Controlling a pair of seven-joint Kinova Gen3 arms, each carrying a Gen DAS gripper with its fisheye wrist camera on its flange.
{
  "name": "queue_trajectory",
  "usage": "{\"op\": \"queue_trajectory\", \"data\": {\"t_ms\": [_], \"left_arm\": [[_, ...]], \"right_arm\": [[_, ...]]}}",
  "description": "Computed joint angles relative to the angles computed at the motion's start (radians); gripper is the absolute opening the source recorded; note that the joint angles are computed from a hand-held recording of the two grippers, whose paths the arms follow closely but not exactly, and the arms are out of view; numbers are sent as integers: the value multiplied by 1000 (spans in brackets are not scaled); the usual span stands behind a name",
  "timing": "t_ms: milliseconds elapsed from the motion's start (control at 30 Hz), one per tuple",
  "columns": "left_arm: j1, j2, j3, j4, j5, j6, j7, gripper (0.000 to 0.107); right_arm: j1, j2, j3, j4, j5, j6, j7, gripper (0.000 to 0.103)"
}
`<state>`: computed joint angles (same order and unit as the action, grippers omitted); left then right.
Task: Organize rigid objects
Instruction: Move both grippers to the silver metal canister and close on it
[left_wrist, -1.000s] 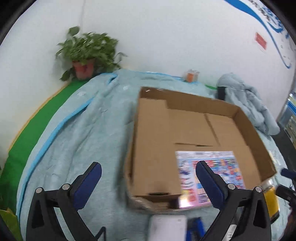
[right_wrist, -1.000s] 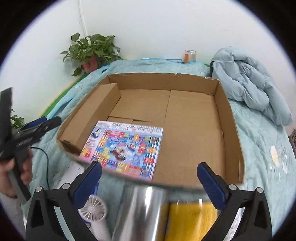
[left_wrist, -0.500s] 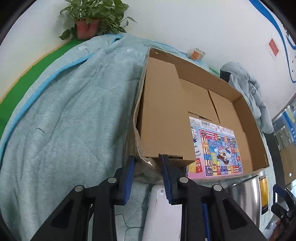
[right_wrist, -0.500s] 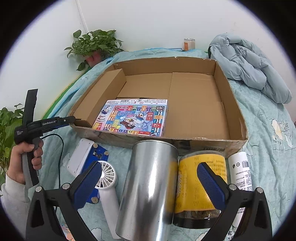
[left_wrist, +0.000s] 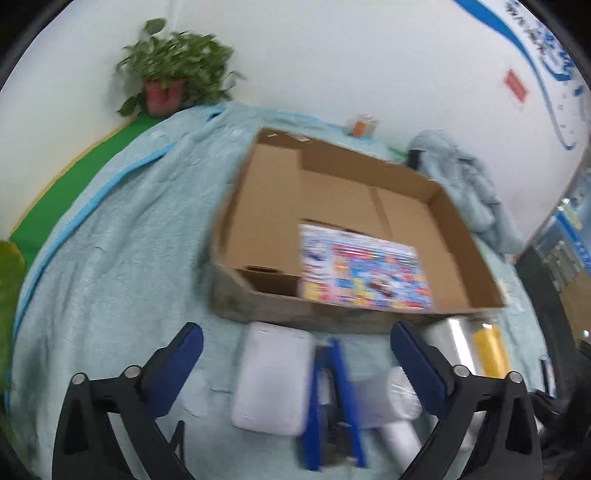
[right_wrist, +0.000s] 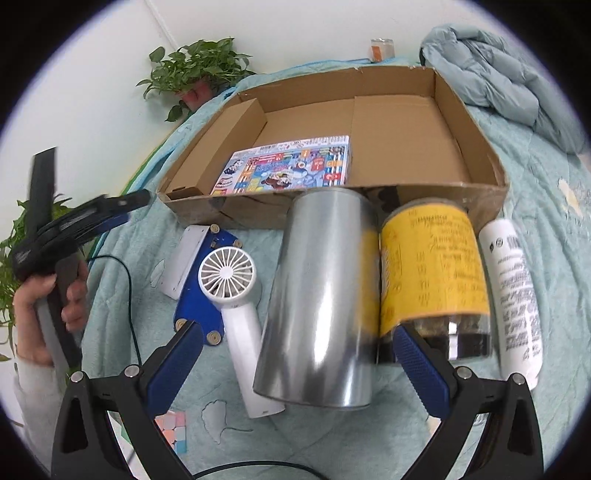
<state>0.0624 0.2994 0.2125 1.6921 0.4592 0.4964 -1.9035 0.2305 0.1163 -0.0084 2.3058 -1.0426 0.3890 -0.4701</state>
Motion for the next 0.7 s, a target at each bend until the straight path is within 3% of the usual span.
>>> {"op": "queue_trajectory", "data": {"t_ms": [133,200,300,433,533,633,700], "left_arm": [[-21,-14,79,18,118,67,-104,102],[-16,-1,100,8,177,112,-152,102],[48,22,81,-19,180,157,-141,102],[83,71,95,-51,204,245,-156,102],[88,92,107,-38,261,283,-194,102],[132,115,93,-41,245,307,-171,102],[164,138,80,-58,218,327,-128,101]], "right_arm": [[-114,48,104,-25,72,3,-108,87],[-127,65,97,-21,69,-30,-111,80],[-37,61,18,1,-9,-42,-21,79],[26,33,31,46,-58,27,78,79],[132,1,-2,90,-41,87,112,79],[148,-35,16,122,2,117,118,80],[222,-25,4,117,-11,195,176,80]]}}
